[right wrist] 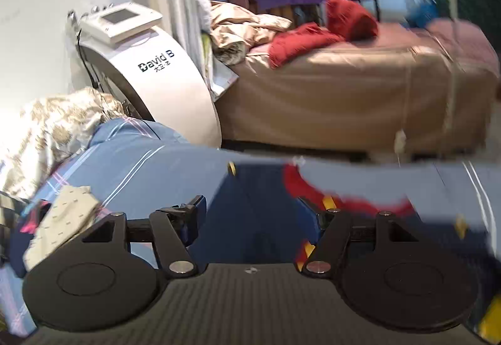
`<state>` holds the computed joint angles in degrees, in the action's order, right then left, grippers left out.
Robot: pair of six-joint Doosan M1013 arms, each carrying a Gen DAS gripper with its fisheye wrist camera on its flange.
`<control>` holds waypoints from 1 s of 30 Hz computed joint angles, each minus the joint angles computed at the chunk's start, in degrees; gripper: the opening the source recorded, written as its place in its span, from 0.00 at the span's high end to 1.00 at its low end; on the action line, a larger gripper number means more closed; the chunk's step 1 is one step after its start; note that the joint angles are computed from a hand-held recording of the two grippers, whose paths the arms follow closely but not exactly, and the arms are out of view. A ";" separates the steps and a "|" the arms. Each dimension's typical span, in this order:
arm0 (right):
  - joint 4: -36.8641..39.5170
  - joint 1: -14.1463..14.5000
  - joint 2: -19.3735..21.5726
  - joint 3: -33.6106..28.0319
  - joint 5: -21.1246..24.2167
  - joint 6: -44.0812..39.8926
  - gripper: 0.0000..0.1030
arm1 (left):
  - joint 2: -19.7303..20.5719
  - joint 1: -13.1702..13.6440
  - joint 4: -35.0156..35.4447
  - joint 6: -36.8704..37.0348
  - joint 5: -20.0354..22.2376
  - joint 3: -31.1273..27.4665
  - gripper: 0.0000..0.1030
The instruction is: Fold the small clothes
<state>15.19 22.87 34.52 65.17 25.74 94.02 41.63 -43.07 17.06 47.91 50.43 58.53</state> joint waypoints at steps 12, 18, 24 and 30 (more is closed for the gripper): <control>-12.90 -0.80 -22.95 34.38 -0.05 31.13 0.00 | -9.26 -2.94 1.37 -11.01 8.27 11.37 0.97; 5.26 1.01 -24.57 38.21 -0.94 16.64 0.00 | -10.75 -3.91 8.92 -16.57 6.65 13.35 0.52; 3.07 2.84 -23.75 37.82 2.30 19.42 0.01 | -7.08 -3.75 13.27 -10.24 6.23 8.46 0.05; 5.44 3.12 -21.83 38.17 -2.24 19.43 0.89 | -4.58 -1.58 1.07 -10.16 0.74 7.18 0.70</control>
<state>20.63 25.99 12.69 103.34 23.50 113.45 37.05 -44.65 18.13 37.75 51.17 65.71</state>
